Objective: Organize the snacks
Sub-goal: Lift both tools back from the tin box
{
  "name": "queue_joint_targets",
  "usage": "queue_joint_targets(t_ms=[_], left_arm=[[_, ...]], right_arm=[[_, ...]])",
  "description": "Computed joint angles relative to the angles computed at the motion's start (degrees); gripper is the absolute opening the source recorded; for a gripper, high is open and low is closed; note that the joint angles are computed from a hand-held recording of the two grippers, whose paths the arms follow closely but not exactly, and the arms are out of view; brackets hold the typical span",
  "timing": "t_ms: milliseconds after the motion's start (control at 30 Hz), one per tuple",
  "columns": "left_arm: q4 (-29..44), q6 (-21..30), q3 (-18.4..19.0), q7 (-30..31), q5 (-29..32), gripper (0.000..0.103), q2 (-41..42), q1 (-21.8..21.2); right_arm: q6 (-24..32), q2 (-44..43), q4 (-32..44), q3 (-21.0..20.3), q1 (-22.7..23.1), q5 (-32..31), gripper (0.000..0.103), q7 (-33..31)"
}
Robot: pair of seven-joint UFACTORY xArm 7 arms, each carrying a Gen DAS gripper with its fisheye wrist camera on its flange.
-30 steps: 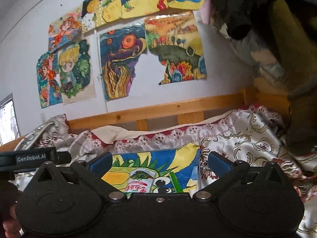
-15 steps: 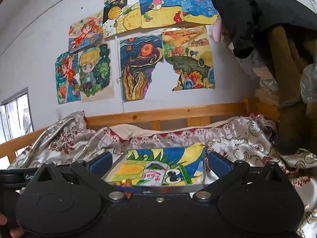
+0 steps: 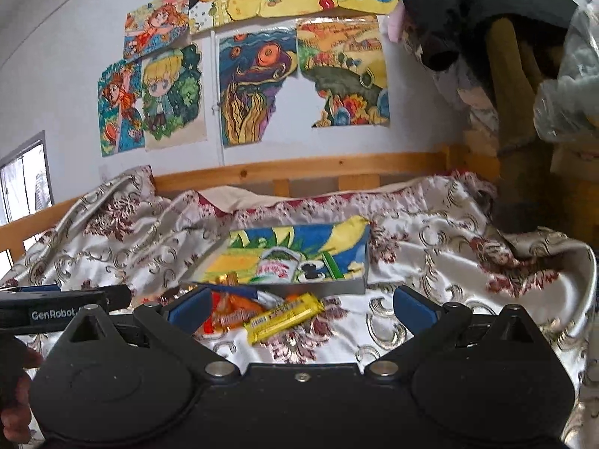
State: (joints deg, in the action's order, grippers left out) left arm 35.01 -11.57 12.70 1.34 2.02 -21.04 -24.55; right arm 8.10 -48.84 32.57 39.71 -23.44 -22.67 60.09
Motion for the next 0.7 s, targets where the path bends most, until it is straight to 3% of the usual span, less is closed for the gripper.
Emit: queue_joint_targets(t_ms=[300,700], left_arm=[[-2.5,1.6,-3.0,2.2,0.8,0.103,-0.2,4.0],[-1.4,4.7,-0.9,7.2,-3.0,0.103,2.1,2.3]], right_arm=[[2.2,2.2,-0.6,-0.5,2.7,-0.9,0.102,-0.2],[4.2,6.4,0.0,-1.4,4.2,-4.0,0.102,1.6]])
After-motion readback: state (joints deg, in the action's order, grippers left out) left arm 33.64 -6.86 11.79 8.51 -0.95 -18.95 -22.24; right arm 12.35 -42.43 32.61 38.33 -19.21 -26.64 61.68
